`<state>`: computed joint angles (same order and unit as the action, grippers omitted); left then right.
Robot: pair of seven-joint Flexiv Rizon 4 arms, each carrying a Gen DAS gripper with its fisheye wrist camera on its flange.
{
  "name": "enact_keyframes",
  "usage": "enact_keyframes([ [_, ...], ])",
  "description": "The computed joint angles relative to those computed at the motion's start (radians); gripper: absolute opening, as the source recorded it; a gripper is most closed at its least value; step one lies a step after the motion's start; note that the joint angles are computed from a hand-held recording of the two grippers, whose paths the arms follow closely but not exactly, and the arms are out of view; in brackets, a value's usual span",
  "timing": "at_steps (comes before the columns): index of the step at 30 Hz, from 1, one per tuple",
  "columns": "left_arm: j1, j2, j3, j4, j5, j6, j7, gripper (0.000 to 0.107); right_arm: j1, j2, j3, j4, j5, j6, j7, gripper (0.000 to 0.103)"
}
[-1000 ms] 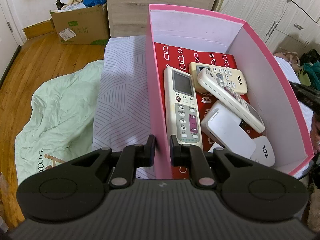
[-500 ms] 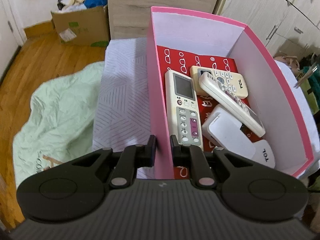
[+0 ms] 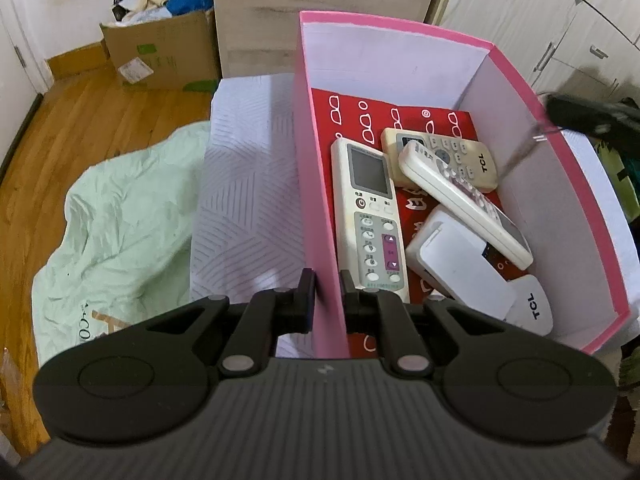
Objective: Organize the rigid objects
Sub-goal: 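Close the right tool on the metal keys on the bed, then carry the keys into the box and open the right tool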
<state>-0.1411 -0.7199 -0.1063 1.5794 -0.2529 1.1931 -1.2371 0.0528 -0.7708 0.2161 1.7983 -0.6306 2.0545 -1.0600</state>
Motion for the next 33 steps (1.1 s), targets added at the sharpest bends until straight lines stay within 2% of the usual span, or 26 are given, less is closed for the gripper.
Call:
enact_keyframes([
  [2,-0.011,-0.002,0.015,-0.019,0.011,-0.025,-0.010,0.010,-0.010,-0.022,0.018,-0.036,-0.030,-0.060,0.013,0.005],
  [3,-0.014,-0.001,0.018,-0.022,0.016,-0.028,-0.012,0.010,0.007,-0.024,0.000,-0.045,-0.025,-0.079,0.012,0.005],
  [5,-0.017,0.000,0.021,-0.024,0.022,-0.031,-0.017,0.010,0.108,-0.014,-0.097,-0.053,0.065,-0.113,-0.038,0.005],
  [8,-0.014,0.001,0.018,-0.023,0.023,-0.026,-0.019,0.010,0.190,-0.021,-0.173,-0.080,0.139,-0.157,-0.086,0.005],
  [10,-0.016,0.000,0.018,-0.020,0.025,-0.021,-0.021,0.010,0.270,-0.027,-0.259,-0.092,0.212,-0.159,-0.116,0.007],
  [12,-0.017,0.001,0.018,-0.017,0.027,-0.016,-0.024,0.010,0.310,-0.030,-0.290,-0.098,0.297,-0.150,-0.157,0.011],
  [14,-0.017,0.001,0.018,-0.017,0.028,-0.015,-0.026,0.010,0.274,-0.023,-0.256,-0.086,0.294,-0.115,-0.153,0.032],
  [16,-0.017,0.003,0.017,-0.013,0.027,-0.012,-0.028,0.010,0.220,-0.004,-0.194,-0.059,0.307,-0.088,-0.160,0.040],
  [20,-0.022,0.005,0.021,-0.013,0.031,-0.010,-0.037,0.010,0.163,0.053,-0.148,-0.006,0.335,-0.105,-0.145,0.042],
  [23,-0.019,0.006,0.018,-0.009,0.030,-0.005,-0.037,0.010,0.158,0.106,-0.165,0.035,0.374,-0.158,-0.127,0.044],
  [27,-0.016,0.007,0.015,-0.006,0.027,-0.003,-0.038,0.011,0.131,0.149,-0.176,0.081,0.415,-0.161,-0.116,0.052],
  [30,-0.017,0.008,0.017,-0.004,0.028,0.000,-0.041,0.011,0.113,0.168,-0.187,0.102,0.443,-0.170,-0.101,0.053],
  [33,-0.017,0.008,0.017,-0.005,0.028,-0.001,-0.041,0.011,0.029,0.169,-0.127,0.099,0.437,-0.196,-0.067,0.057],
])
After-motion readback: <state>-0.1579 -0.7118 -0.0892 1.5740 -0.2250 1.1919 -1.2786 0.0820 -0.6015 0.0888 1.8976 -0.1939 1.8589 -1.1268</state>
